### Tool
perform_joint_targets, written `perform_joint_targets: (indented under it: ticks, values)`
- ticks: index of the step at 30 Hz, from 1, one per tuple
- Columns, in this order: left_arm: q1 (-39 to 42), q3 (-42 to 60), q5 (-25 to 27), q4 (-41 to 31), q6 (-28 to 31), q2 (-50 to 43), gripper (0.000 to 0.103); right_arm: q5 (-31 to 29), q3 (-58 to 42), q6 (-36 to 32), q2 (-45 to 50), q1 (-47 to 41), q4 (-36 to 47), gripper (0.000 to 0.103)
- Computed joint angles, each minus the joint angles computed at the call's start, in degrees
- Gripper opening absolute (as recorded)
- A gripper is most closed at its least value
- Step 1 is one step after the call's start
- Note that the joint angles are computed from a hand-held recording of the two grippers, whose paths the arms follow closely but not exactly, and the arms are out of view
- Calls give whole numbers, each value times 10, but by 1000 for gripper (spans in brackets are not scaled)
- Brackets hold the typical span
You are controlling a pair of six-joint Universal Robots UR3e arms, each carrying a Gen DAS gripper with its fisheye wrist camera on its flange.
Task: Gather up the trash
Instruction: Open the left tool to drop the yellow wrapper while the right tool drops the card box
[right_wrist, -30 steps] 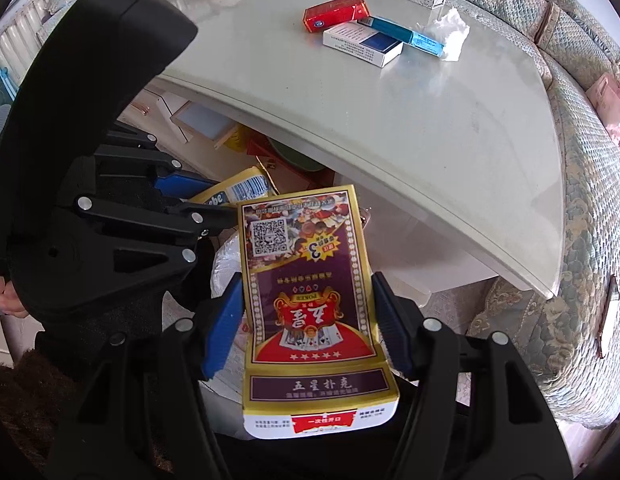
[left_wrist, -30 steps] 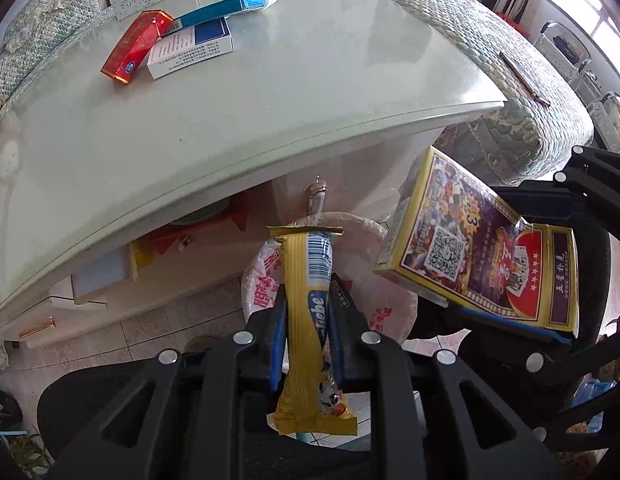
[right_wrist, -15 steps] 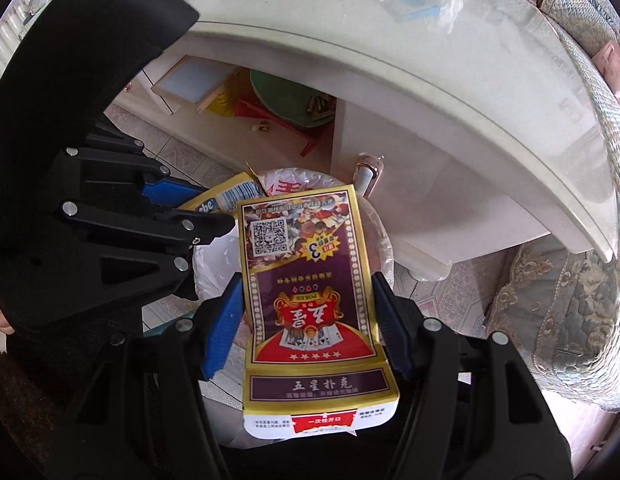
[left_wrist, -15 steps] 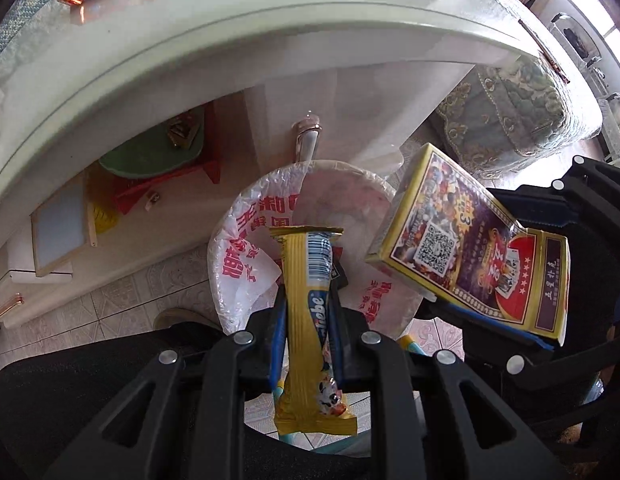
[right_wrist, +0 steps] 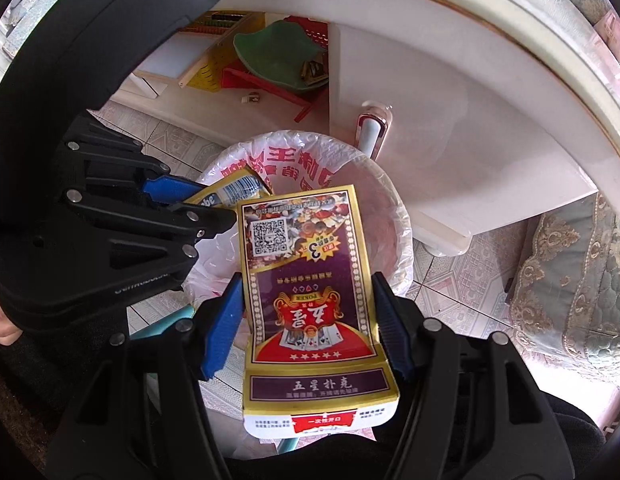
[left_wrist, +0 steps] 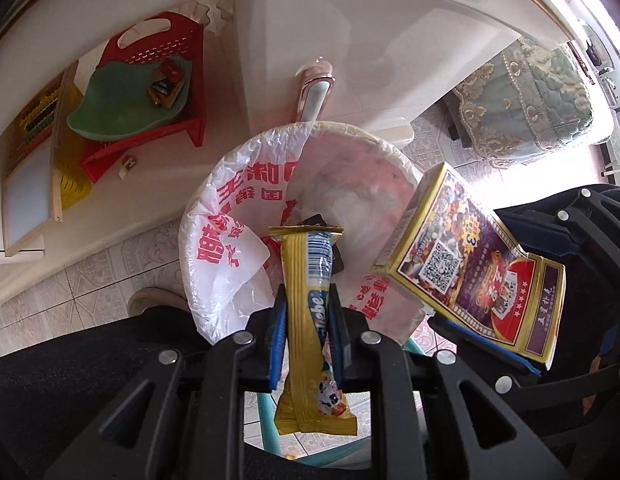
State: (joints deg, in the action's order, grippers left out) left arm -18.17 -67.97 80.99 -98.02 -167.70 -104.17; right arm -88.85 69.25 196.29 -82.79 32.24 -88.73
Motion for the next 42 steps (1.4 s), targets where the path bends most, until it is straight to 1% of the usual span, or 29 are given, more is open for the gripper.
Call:
perform_joint_targets:
  ticks: [7, 10, 13, 16, 19, 26, 38, 39, 41, 42]
  values:
    - [6, -20, -1, 10, -11, -19, 19, 18, 71, 15, -4, -11, -53, 62]
    - [11, -22, -13, 3, -12, -31, 19, 21, 95, 17, -3, -14, -73, 62]
    - [9, -26, -11, 8, -19, -39, 19, 26, 112, 19, -3, -18, -86, 62]
    - [16, -25, -26, 2, -23, -48, 19, 30, 129, 20, -2, -21, -101, 62]
    - [10, -23, -14, 9, -36, -62, 19, 36, 137, 20, 3, -24, -107, 62]
    - [9, -17, -17, 6, -49, -84, 19, 36, 144, 16, 17, -23, -111, 62]
    - [7, -10, -10, 5, -56, -105, 19, 39, 144, 14, 27, -22, -118, 62]
    - [6, -8, -10, 2, -56, -107, 20, 39, 146, 13, 25, -22, -120, 62]
    - [4, -4, -8, -1, -58, -111, 24, 37, 147, 13, 23, -21, -122, 62]
    - [3, -5, -8, 0, -57, -111, 30, 37, 147, 11, 23, -21, -122, 62]
